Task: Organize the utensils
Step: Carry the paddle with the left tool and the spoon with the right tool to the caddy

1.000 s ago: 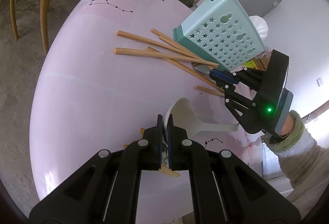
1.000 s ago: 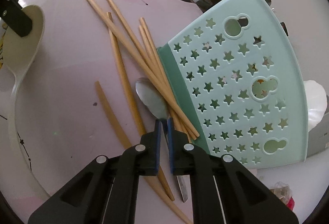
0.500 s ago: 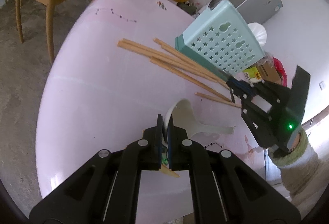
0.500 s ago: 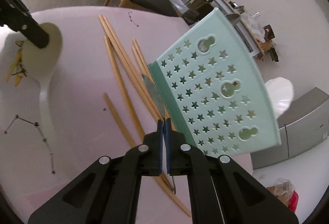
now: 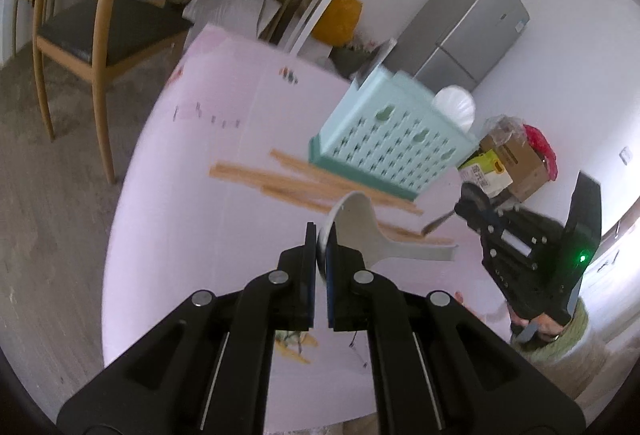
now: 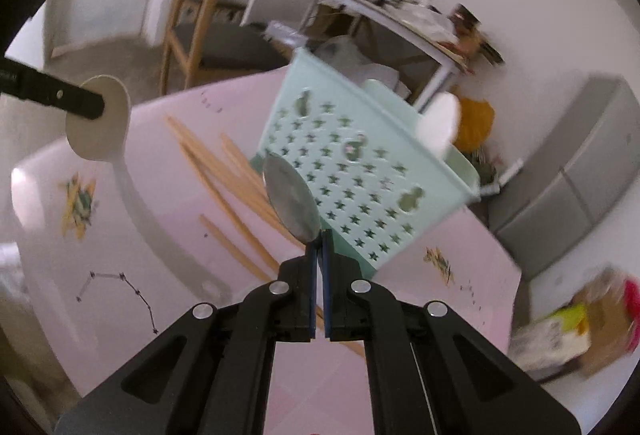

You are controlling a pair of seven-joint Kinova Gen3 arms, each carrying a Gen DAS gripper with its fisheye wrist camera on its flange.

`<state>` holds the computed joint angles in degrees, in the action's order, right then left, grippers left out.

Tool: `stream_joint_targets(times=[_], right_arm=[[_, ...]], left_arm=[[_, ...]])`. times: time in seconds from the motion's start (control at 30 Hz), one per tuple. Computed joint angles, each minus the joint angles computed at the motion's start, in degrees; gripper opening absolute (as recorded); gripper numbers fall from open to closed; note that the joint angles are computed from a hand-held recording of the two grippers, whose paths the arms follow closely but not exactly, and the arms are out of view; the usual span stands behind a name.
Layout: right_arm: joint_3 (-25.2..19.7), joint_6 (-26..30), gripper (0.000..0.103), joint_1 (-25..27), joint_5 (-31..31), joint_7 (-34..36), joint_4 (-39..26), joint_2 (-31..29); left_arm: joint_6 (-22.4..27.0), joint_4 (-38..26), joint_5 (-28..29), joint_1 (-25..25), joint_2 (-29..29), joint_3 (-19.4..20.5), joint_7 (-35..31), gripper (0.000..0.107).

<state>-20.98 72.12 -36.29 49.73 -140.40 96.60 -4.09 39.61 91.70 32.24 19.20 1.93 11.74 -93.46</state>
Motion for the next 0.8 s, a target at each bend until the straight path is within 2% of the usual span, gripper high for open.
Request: stream_joint_targets(times=[0.07, 0.1, 0.23, 0.4, 0.6, 0.7, 0.8], right_arm=[[-0.02, -0.87, 0.002, 0.46, 0.58, -3.49, 1.25, -1.61], [-0.26, -1.16, 0.002, 0.81, 0.88, -4.89, 1.67, -2.08], [-1.53, -2.41, 0.002, 2.44, 2.16, -10.57, 3.67, -4.24], [-2.97, -3.67, 0.002, 4.77, 2.73, -14.22, 5.89, -6.53], [-3.24, -6.62, 0.002, 7.78, 2.04, -15.08, 7.76, -8.10], [-3.73, -7.62, 0.002, 8.95, 1.66, -15.08, 8.26, -8.45], [-4.14, -8.17, 0.002, 9.69, 1.32, -14.97, 8.54, -8.68]], left_arm=[[-0.80, -1.72, -2.02, 0.53, -0.06, 0.06, 1.17, 0.003], [-1.26, -2.35, -2.53, 2.08, -0.11, -1.33, 1.32, 0.003], [-4.16, -7.43, -6.88, 12.60, 0.34, -10.73, 2.60, 0.003], [-6.91, -14.51, -18.27, 25.18, 1.61, -21.15, 7.87, 0.003], [0.29, -27.74, -32.25, 40.31, 8.81, -35.40, 9.92, 0.003], [3.99, -33.01, -39.23, 41.80, 12.18, -35.48, 10.40, 0.003], [9.17, -39.09, -45.87, 41.10, 15.67, -32.50, 9.38, 0.003]])
